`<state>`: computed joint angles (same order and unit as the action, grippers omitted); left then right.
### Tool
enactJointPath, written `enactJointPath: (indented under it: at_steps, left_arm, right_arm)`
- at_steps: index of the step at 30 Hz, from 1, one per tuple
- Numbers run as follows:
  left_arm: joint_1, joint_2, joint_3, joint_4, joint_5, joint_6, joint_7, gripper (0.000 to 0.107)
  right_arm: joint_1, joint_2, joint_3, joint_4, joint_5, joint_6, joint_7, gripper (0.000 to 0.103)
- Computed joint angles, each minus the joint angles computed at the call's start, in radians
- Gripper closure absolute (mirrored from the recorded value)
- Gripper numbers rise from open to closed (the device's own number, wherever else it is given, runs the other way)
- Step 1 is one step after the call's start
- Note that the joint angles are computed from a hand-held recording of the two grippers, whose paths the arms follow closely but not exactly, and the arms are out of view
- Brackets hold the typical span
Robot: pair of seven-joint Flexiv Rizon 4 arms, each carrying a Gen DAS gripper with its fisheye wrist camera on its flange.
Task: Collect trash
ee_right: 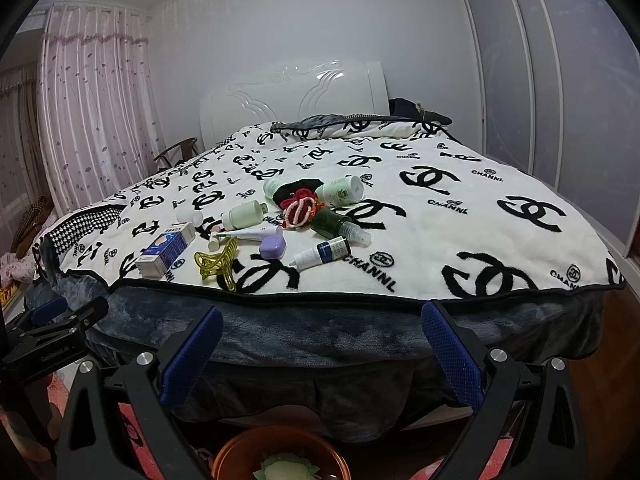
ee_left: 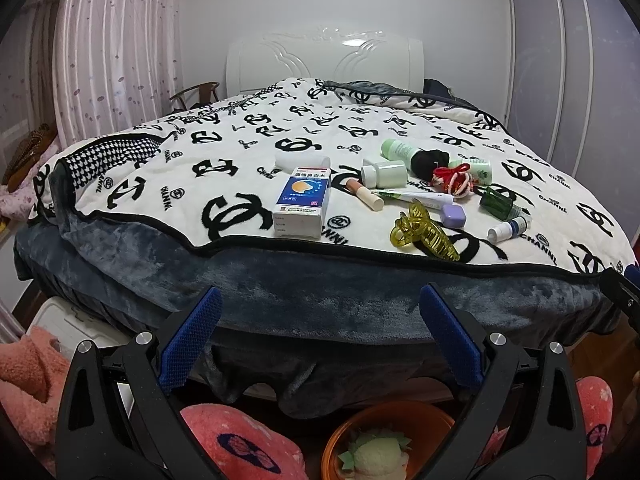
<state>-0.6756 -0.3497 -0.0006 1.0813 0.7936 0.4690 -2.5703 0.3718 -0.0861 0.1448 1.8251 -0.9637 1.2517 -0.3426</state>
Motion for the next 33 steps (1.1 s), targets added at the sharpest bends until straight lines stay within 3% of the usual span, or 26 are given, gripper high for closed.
enactJointPath:
  at_steps: [9,14,22,29,31,32,33]
  left_arm:
    - [0.017,-0.005,0.001,0.0,-0.015,0.028,0.008,0.011]
    - [0.063,-0.047,0.016,-0.053,-0.032,0.083,0.1,0.011]
    - [0.204,-0.222,0.017,-0.235,-0.284,0.112,0.347,0.011]
    - [0.273,-0.382,0.027,-0.448,-0.514,-0.039,0.439,0.012]
    - [0.275,-0.416,0.048,-0.507,-0.544,-0.086,0.439,0.033]
    - [0.283,-0.433,0.047,-0.538,-0.571,-0.122,0.44,0.057]
    - [0.288,-0.442,0.05,-0.553,-0.59,-0.148,0.43,0.057]
  right_arm:
    - [0.006,-0.004,0.003,0.001,0.013,-0.01,-0.006,0.005]
    - [0.005,-0.016,-0.001,-0.002,0.045,0.004,-0.033,0.005]
    - [0.014,-0.035,-0.003,-0.015,0.117,-0.014,-0.094,0.005]
    - [0.021,-0.053,-0.007,-0.019,0.181,-0.032,-0.134,0.005]
    - [0.024,-0.058,-0.006,-0.024,0.199,-0.039,-0.15,0.005]
    - [0.026,-0.06,-0.006,-0.024,0.204,-0.04,-0.154,0.005]
    - [0.028,-0.06,-0.007,-0.024,0.206,-0.041,-0.156,0.005]
